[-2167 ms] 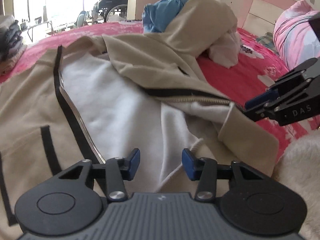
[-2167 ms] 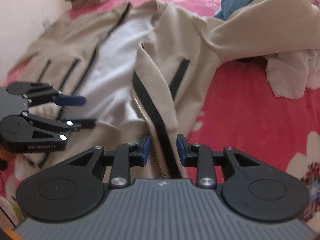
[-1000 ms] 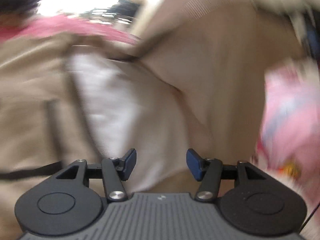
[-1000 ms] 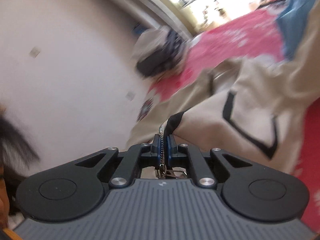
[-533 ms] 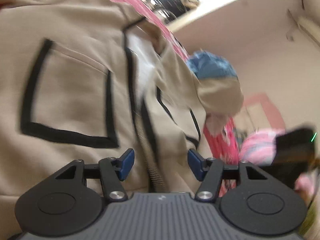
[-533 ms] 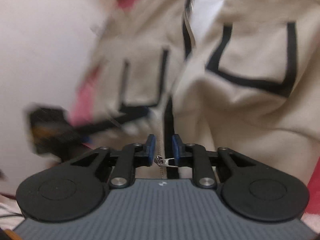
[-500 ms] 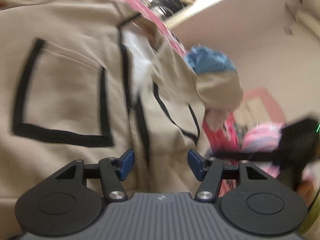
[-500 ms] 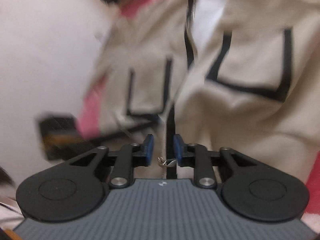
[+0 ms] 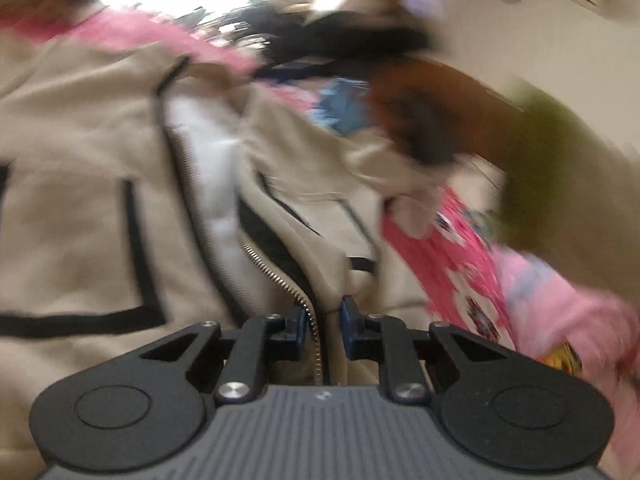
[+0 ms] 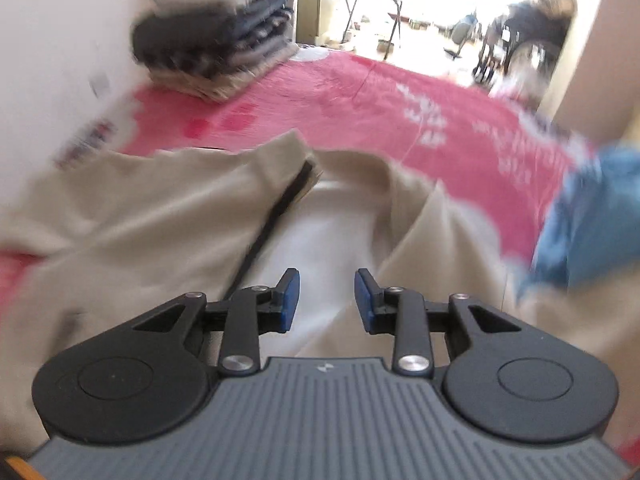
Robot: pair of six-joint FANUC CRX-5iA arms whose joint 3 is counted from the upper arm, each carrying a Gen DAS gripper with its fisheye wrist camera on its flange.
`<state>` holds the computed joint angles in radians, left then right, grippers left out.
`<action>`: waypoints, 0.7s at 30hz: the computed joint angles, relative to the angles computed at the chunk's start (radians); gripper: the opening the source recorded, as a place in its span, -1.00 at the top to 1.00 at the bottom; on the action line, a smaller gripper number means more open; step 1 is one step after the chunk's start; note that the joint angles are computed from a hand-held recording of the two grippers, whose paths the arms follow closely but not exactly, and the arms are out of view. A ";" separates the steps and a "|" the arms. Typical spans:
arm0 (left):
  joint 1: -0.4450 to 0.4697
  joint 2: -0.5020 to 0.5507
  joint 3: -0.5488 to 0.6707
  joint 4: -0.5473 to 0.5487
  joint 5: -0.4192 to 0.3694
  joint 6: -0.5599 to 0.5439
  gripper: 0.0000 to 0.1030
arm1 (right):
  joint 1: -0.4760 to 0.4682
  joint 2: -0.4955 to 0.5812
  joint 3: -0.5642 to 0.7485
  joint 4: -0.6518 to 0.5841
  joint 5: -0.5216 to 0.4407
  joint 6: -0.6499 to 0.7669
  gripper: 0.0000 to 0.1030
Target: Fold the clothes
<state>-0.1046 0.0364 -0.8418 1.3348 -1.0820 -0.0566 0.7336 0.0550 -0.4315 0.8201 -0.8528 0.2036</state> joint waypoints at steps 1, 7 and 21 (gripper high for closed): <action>-0.003 -0.002 -0.004 0.006 -0.017 -0.037 0.67 | -0.025 0.054 0.035 0.018 -0.010 0.035 0.43; -0.057 0.033 -0.008 0.040 -0.069 -0.144 0.69 | -0.118 0.317 0.252 0.004 -0.157 0.158 0.47; 0.041 0.149 0.036 0.039 -0.234 -0.175 0.61 | -0.290 0.051 0.119 -0.243 0.329 0.136 0.83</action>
